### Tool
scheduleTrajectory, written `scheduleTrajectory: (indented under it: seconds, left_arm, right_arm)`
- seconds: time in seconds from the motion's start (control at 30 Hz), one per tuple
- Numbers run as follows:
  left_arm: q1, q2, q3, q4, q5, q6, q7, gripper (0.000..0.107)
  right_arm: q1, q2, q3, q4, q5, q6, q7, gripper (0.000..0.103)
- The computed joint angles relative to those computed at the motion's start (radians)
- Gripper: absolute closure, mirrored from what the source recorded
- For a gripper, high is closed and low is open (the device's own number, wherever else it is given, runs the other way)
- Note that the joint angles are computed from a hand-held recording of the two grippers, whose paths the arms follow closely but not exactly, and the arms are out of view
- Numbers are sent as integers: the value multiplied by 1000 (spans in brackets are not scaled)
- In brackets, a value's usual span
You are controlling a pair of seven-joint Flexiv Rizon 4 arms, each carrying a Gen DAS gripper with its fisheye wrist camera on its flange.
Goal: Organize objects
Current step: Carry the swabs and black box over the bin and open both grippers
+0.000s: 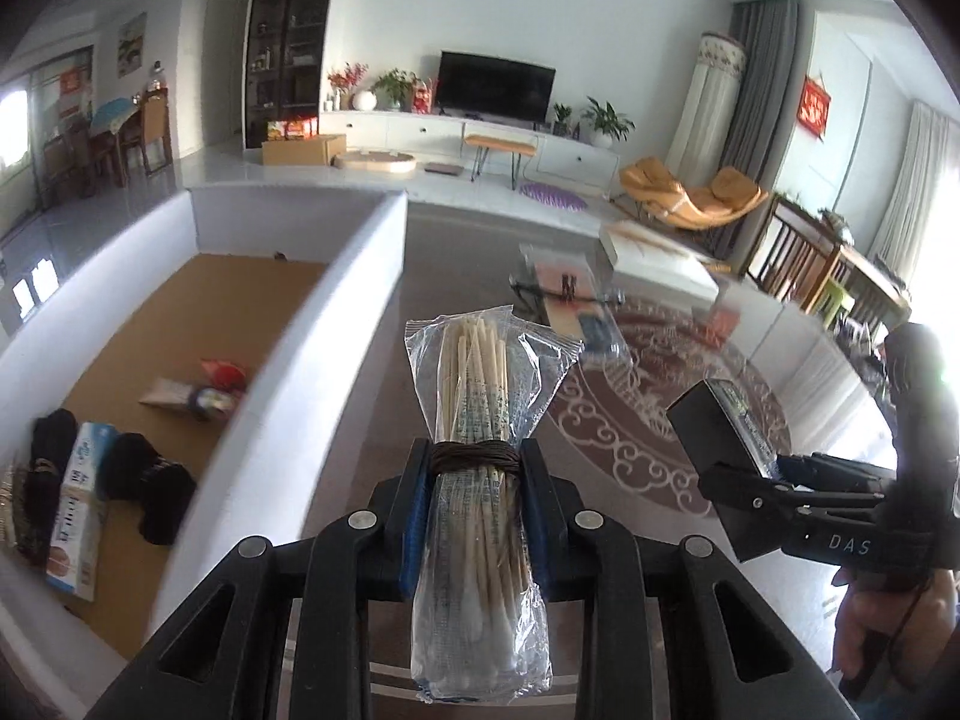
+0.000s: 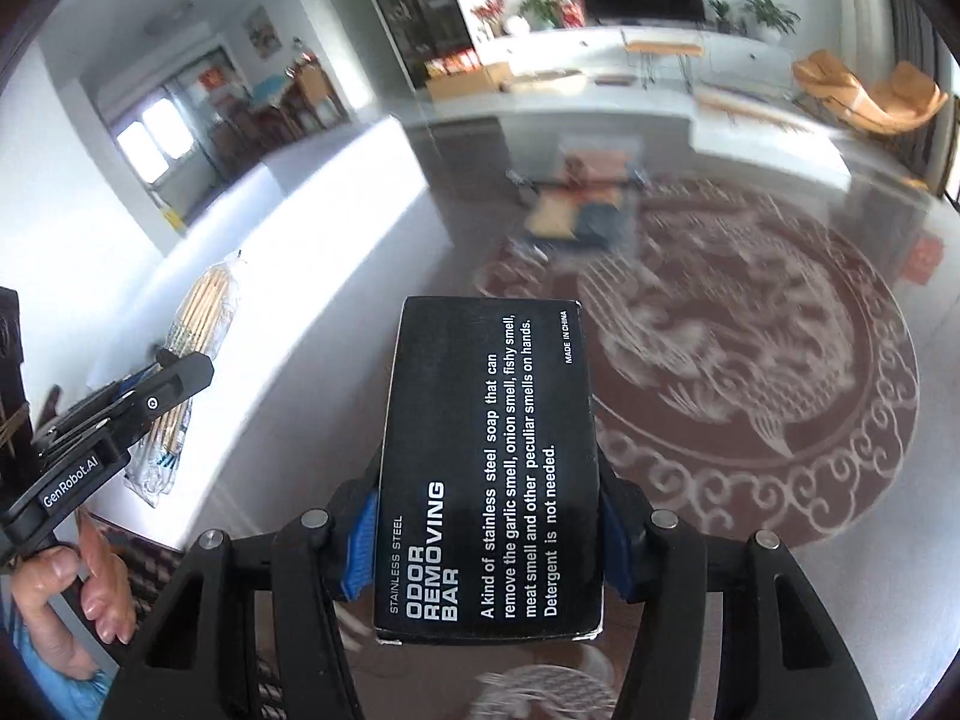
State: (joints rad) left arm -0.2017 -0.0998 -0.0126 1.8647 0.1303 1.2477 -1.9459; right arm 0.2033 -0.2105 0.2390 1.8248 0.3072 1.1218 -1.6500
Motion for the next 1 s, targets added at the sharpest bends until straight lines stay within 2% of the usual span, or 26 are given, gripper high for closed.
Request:
scheduleTrajectory:
  seconds: [0.1, 0.2, 0.23, 0.37, 0.5, 0.57, 0.63, 0.67, 0.7, 0.73, 0.77, 0.8, 0.87, 1.0]
  left_arm:
    - [26, 72, 41, -8, 113, -49, -70, 79]
    - [81, 119, 49, -52, 330, -202, -201, 79]
    - [101, 123, 46, -56, 360, -238, -221, 79]
    - [170, 137, 57, -33, 393, -325, -244, 79]
    - [211, 127, 61, -27, 407, -357, -249, 79]
    - [220, 113, 58, -38, 427, -377, -264, 79]
    - [225, 100, 61, -40, 408, -394, -253, 75]
    - [224, 97, 61, -44, 404, -415, -251, 62]
    - [222, 90, 58, -54, 414, -434, -260, 43]
    - [217, 109, 64, -35, 435, -433, -273, 34]
    - [212, 111, 57, -39, 472, -437, -302, 23]
    - [206, 115, 49, -44, 508, -442, -329, 19]
    - [201, 116, 45, -45, 527, -442, -338, 18]
    - [181, 110, 22, -67, 535, -451, -350, 18]
  right_arm:
    - [23, 7, 44, -66, 51, 2, -44, 45]
    - [64, -18, 86, -156, 110, -16, -98, 44]
    - [88, -38, 98, -194, 116, -22, -110, 44]
    - [192, -132, 115, -310, 53, -24, -114, 44]
    - [294, -236, 88, -387, -80, -25, -41, 44]
    - [323, -279, 77, -408, -139, -31, -7, 43]
    - [320, -316, 94, -439, -155, -81, 6, 39]
    - [318, -321, 98, -441, -156, -91, 14, 33]
    - [314, -316, 99, -424, -155, -72, 21, 27]
    - [304, -303, 105, -400, -149, -41, 15, 23]
    - [297, -285, 104, -368, -150, -3, 13, 14]
    - [294, -266, 95, -335, -161, 38, 17, 9]
    - [280, -228, 79, -266, -184, 114, 29, 7]
    - [237, -176, 48, -148, -230, 191, 72, 5]
